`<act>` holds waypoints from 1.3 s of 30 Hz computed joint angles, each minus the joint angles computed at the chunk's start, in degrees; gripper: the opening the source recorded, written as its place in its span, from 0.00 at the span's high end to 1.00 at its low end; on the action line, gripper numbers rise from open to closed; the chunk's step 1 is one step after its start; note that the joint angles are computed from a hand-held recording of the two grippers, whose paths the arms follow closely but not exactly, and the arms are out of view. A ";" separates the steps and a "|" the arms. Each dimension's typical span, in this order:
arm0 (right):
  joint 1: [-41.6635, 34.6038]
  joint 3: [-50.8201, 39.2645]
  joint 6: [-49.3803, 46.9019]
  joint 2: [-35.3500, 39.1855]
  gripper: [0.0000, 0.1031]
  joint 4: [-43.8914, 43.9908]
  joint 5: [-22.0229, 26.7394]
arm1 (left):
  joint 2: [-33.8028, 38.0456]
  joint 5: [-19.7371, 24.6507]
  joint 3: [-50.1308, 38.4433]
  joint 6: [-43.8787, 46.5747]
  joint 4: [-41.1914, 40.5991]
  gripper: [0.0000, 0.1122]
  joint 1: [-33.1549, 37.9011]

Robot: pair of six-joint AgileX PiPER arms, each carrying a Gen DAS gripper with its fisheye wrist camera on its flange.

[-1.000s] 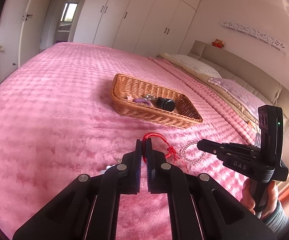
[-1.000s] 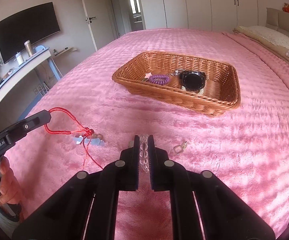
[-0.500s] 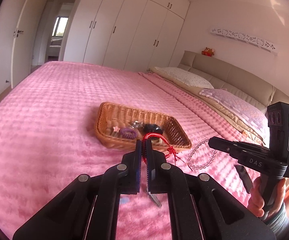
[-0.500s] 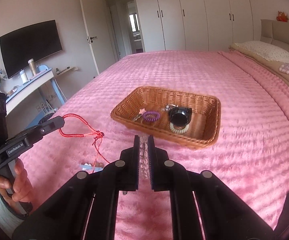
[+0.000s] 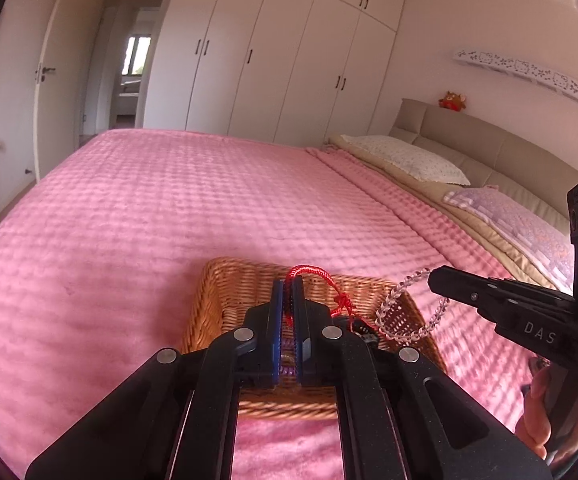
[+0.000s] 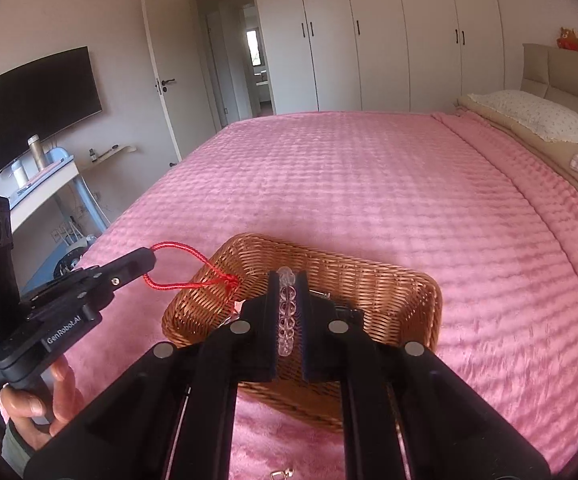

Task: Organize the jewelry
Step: 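Carry the lanyard and bead bracelet into the wicker basket and open both tools, then grasp the blue hair clip with the left tool while the right tool grasps the silver hair clip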

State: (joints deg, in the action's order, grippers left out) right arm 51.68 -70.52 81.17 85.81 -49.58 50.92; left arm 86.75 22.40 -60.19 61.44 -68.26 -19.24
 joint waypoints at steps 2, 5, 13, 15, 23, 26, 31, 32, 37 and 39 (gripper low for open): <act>-3.37 -1.40 -2.18 3.06 0.94 1.99 -2.98 | 4.44 -0.72 -2.63 0.17 -0.99 0.98 -0.37; -7.31 -2.43 -4.06 6.94 0.94 4.38 -7.09 | 8.69 -3.60 -4.44 0.54 -0.95 0.98 -1.60; -12.63 -3.51 -6.32 13.63 0.94 8.26 -12.88 | 14.61 -5.31 -6.14 0.83 -0.59 0.98 -2.07; -13.47 -3.18 -6.16 14.20 0.94 8.60 -13.67 | 15.32 -5.69 -6.40 0.06 0.16 0.98 -2.31; -14.71 -0.09 -4.67 13.78 0.94 9.69 -15.81 | 15.89 -6.24 -6.33 -2.20 3.85 0.96 -3.47; -14.96 2.20 -3.19 12.33 0.93 9.55 -17.29 | 14.43 -6.49 -4.75 2.88 -0.88 0.74 -3.44; -12.82 5.22 -0.92 8.80 0.92 8.34 -16.56 | 9.88 -7.11 -1.12 7.03 -5.01 0.59 -3.53; -11.82 5.56 -0.43 7.97 0.92 8.02 -15.44 | 8.62 -7.25 -0.17 6.66 -4.95 0.58 -3.38; -4.73 9.43 6.26 1.49 0.92 3.71 -10.84 | -1.44 -5.21 8.46 12.07 -11.19 0.58 -0.71; -1.12 10.36 9.12 -0.80 0.92 2.22 -8.29 | -6.23 -3.67 12.01 12.51 -11.60 0.57 1.08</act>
